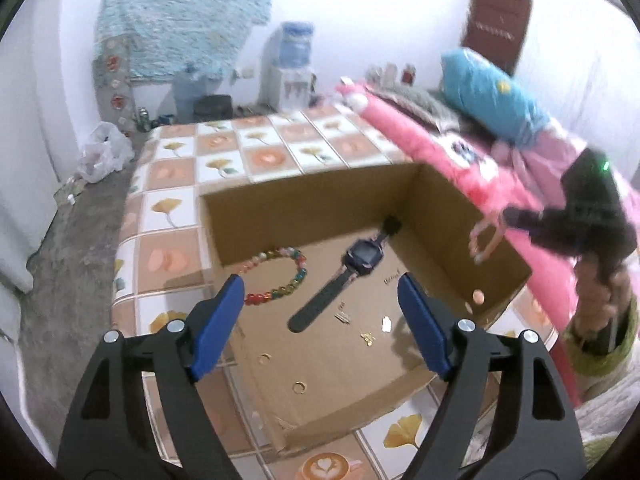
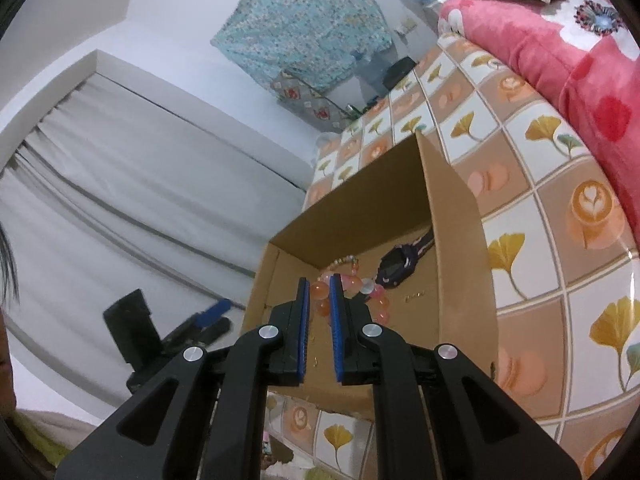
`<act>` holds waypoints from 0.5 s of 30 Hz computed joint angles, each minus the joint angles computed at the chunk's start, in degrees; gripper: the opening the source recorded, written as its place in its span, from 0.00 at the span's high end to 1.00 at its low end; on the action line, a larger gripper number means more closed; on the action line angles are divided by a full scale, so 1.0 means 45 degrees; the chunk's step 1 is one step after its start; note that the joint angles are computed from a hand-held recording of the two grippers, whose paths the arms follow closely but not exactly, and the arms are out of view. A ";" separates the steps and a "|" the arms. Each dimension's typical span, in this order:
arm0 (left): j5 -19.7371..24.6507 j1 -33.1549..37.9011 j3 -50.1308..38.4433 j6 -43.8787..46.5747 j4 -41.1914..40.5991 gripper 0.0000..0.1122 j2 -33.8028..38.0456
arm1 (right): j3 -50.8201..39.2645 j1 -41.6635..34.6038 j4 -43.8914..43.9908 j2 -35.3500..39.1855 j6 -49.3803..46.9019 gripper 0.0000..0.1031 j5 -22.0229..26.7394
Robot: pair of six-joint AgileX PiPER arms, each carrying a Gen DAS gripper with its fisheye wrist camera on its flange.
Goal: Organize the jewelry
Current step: 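Open the left tool to drop the gold ring into the box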
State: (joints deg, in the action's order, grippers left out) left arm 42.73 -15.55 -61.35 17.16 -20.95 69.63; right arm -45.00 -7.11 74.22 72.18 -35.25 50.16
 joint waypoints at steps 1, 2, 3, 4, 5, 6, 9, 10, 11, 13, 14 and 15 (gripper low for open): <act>-0.0048 0.0202 0.0119 0.0076 -0.0102 0.31 -0.0159 | -0.0156 0.0283 -0.0310 0.0131 0.0376 0.90 -0.0181; -0.0117 0.0515 0.0300 0.0169 -0.0208 0.30 -0.0384 | -0.0282 0.0467 -0.0545 0.0247 0.0638 0.90 -0.0275; -0.0185 0.0847 0.0484 0.0288 -0.0329 0.30 -0.0596 | -0.0530 0.0793 -0.0940 0.0467 0.1100 0.90 -0.0393; -0.0227 0.1232 0.0663 0.0554 -0.0593 0.30 -0.0769 | -0.0675 0.0982 -0.1121 0.0617 0.1305 0.90 -0.0445; -0.0200 0.1530 0.0793 0.0793 -0.0845 0.30 -0.0892 | -0.0815 0.1152 -0.1269 0.0744 0.1485 0.90 -0.0507; -0.0139 0.1935 0.0945 0.1141 -0.1214 0.29 -0.1004 | -0.0991 0.1353 -0.1443 0.0937 0.1694 0.90 -0.0549; 0.0054 0.3054 0.1354 0.2021 -0.2189 0.29 -0.1189 | -0.1580 0.1897 -0.2374 0.1554 0.2803 0.90 -0.0550; 0.0099 0.3369 0.1486 0.2287 -0.2489 0.29 -0.1212 | -0.1723 0.2063 -0.2738 0.1645 0.3171 0.90 -0.0588; 0.0140 0.3615 0.1575 0.2555 -0.2766 0.29 -0.1201 | -0.1990 0.2322 -0.3364 0.1773 0.3773 0.90 -0.0607; 0.0282 0.4158 0.1761 0.3261 -0.3467 0.29 -0.1167 | -0.2364 0.2613 -0.4221 0.1899 0.4588 0.90 -0.0569; 0.0334 0.4377 0.1872 0.3583 -0.3788 0.29 -0.1163 | -0.2524 0.2752 -0.4679 0.1939 0.4995 0.90 -0.0544; 0.0367 0.4545 0.1968 0.3869 -0.4058 0.29 -0.1133 | -0.2749 0.2945 -0.5343 0.1971 0.5605 0.90 -0.0497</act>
